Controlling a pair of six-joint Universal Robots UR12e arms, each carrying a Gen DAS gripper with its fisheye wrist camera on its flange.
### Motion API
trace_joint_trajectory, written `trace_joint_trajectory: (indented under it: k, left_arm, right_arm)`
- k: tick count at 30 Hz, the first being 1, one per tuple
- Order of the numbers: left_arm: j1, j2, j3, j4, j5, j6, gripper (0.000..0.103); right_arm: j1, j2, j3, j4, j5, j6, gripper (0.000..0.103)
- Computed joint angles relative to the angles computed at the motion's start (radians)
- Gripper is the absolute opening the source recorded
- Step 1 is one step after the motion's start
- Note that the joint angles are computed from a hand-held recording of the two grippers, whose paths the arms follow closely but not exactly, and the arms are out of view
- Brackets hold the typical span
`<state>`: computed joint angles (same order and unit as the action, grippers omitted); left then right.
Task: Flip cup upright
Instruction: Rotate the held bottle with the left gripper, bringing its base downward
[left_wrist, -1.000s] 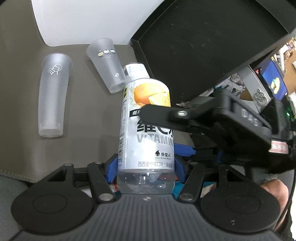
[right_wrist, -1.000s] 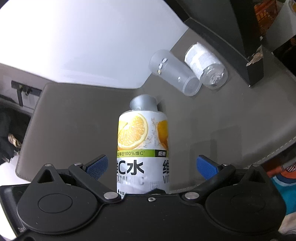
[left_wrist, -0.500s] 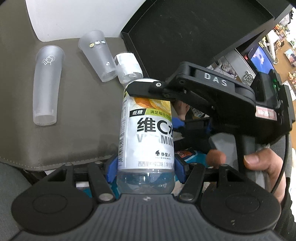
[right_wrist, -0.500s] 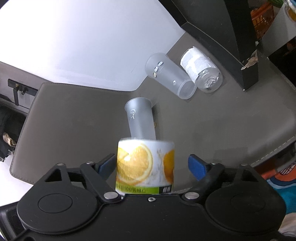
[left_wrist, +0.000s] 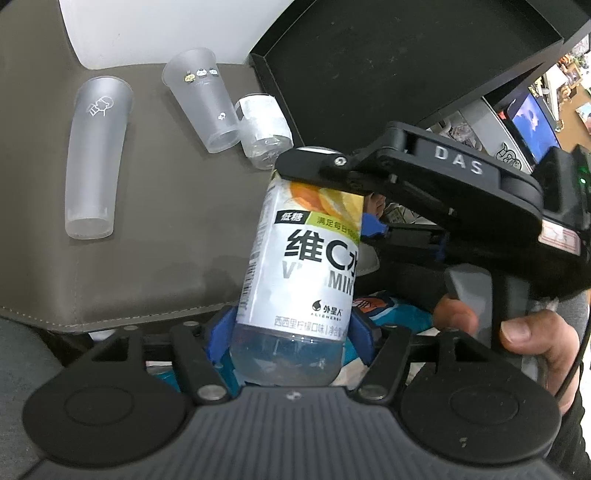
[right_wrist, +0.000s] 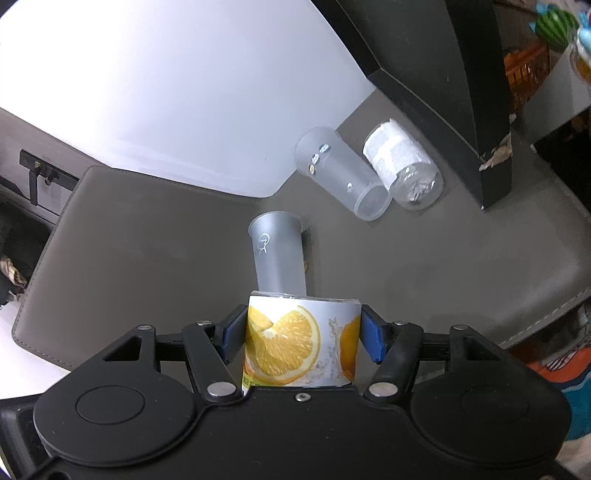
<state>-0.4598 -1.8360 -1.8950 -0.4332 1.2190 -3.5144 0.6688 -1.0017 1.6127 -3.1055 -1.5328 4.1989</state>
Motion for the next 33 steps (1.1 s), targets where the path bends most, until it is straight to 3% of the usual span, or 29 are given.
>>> trace_joint_trajectory:
  k: [8,18,28,33]
  left_arm:
    - [0.002,-0.013,0.014,-0.028,0.026,-0.017,0.068]
    - [0.002,-0.023,0.028,-0.040,0.025,-0.024,0.069]
    - [0.011,-0.023,0.037,-0.085,0.070,-0.039,0.069]
    - [0.021,-0.022,0.037,-0.077,0.096,-0.062,0.069]
  right_arm:
    - [0.025,0.001,-0.014,-0.025,-0.098,-0.109,0.061]
    - [0.033,-0.006,-0.010,-0.038,-0.144,-0.143,0.060]
    - [0.074,-0.002,-0.043,0.020,-0.353,-0.300,0.060]
    - [0.081,0.000,-0.047,0.023,-0.380,-0.334,0.060]
